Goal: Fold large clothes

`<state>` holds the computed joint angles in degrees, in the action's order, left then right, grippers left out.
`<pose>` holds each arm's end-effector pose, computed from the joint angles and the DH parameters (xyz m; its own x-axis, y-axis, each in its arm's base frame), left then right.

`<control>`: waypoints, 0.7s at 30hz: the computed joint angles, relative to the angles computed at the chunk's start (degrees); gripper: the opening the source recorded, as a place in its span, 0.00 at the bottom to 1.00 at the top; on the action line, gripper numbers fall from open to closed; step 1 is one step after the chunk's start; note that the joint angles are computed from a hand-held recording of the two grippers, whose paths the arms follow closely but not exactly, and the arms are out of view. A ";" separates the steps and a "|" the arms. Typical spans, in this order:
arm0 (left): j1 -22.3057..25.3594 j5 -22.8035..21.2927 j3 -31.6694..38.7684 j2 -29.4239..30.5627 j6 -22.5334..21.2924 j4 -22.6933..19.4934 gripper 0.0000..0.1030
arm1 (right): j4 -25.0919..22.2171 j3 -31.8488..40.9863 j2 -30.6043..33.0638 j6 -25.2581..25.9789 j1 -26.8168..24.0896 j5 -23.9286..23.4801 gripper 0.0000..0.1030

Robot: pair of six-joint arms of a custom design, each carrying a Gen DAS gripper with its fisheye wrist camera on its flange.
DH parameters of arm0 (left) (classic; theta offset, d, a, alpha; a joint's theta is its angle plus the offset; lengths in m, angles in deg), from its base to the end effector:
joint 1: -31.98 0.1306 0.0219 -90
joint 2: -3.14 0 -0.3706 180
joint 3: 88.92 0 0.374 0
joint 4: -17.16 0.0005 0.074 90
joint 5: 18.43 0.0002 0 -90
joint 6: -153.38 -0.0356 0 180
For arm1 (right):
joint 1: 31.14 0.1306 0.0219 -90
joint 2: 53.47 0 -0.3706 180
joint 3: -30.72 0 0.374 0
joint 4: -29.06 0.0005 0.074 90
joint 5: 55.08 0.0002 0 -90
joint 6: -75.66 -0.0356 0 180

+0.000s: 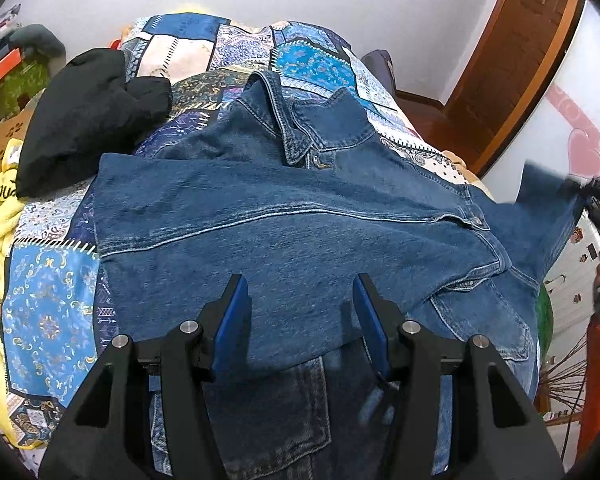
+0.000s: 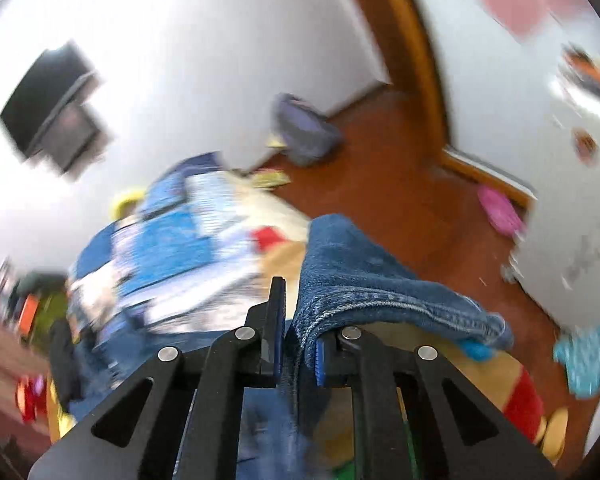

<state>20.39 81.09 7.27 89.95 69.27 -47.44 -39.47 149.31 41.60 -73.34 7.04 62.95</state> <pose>0.4223 -0.0931 0.4718 -0.8302 0.0669 -0.5535 0.2065 0.9591 -0.1937 0.3817 0.2782 0.5743 -0.5302 0.5456 -0.6490 0.3300 0.8379 0.4348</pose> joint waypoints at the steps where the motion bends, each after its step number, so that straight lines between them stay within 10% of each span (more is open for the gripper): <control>1: 0.22 0.08 -0.08 -0.18 -0.04 -0.03 0.52 | 0.66 1.79 1.07 2.00 0.79 -0.50 0.10; 9: 2.44 1.87 -1.32 -1.80 -0.19 0.13 0.52 | -2.53 18.13 14.70 12.30 6.98 -10.85 0.10; 21: 5.97 2.91 -5.33 -4.52 -1.83 -0.66 0.52 | -18.86 25.10 24.45 12.26 8.91 -21.39 0.17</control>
